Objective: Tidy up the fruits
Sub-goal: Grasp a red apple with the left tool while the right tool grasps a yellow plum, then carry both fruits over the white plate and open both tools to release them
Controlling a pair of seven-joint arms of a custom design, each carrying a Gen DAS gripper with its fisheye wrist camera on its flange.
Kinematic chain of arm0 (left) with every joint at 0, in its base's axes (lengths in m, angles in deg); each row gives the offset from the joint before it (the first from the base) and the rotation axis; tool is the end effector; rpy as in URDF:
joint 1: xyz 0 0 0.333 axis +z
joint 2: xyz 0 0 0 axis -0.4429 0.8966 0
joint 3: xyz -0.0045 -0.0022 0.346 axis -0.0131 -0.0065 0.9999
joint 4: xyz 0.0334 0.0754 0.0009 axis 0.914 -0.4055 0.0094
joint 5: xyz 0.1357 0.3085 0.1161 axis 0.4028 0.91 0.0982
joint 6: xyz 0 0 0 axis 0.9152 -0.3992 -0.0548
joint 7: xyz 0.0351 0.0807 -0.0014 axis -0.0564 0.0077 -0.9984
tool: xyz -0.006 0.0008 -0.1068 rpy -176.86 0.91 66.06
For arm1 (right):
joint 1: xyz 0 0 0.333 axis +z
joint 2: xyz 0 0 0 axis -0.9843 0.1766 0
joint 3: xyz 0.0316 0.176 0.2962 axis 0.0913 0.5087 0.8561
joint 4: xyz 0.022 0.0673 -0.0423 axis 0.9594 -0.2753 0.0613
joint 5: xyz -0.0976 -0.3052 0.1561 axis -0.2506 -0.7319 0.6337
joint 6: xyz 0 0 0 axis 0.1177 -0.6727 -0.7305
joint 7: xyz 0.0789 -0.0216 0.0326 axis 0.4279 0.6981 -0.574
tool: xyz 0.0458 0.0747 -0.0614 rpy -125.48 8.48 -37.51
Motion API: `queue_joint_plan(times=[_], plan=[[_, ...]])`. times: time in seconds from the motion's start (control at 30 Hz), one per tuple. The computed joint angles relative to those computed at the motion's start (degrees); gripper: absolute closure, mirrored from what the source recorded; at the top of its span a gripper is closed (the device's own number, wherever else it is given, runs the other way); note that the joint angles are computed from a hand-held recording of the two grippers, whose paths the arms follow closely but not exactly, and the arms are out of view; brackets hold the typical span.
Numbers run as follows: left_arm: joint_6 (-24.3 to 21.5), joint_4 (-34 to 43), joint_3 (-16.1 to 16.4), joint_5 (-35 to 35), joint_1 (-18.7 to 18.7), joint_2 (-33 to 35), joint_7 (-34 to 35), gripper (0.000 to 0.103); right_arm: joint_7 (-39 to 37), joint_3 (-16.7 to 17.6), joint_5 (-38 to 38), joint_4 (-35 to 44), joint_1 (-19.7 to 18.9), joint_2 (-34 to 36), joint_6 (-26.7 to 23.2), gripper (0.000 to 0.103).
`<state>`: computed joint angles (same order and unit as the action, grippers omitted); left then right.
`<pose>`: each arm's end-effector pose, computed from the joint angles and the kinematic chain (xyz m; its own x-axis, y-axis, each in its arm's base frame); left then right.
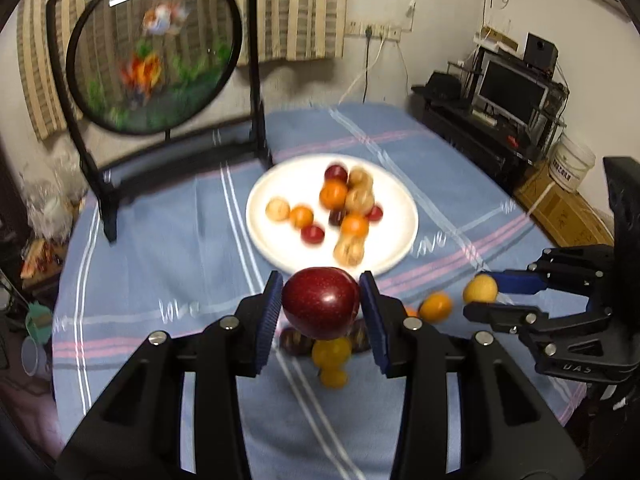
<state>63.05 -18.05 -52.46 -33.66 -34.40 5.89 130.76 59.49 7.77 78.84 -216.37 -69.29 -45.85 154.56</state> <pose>0.5676 -0.2014 0.6110 -0.6798 -0.7325 0.0351 -0.5351 0.4628 -0.7067 0.4622 0.0911 0.5735 0.0851 -0.9876 -0.1316 -0.7139 0.0317 -0.6995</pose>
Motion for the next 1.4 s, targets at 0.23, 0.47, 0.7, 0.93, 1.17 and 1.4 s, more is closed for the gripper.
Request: queue_joint_plan(times=[0.23, 0.47, 0.7, 0.93, 1.17, 1.4], plan=[[1.63, 6.85, -1.09, 4.2, -1.77, 3.31, -4.52, 0.063, 6.21, 1.43, -5.63, 3.6, -5.66, 0.14, 4.32, 0.075], [1.33, 13.71, -1.28, 13.26, -3.64, 9.45, -12.77, 0.063, 14.1, 2.5, -12.38, 6.81, -10.39, 3.33, 6.04, 0.075], [1.26, 19.05, 0.62, 25.45, -6.84, 15.28, -23.17, 0.063, 12.32, -0.11, -11.88, 10.27, -8.3, 7.44, 5.76, 0.075], [-2.02, 26.32, 0.81, 30.45, -8.13, 21.55, -28.25, 0.063, 5.48, -2.41, -7.16, 15.71, -6.67, 13.79, 3.64, 0.075], [-5.55, 34.24, 0.92, 32.42, -9.07, 27.92, -29.7, 0.063, -3.29, -2.23, 0.72, 20.76, -7.08, 20.06, 1.77, 0.075], [-5.86, 38.24, 2.37, 35.67, -10.6, 31.55, -30.14, 0.063, -8.42, -1.46, 3.78, 25.74, -7.9, 25.36, 0.61, 0.075]])
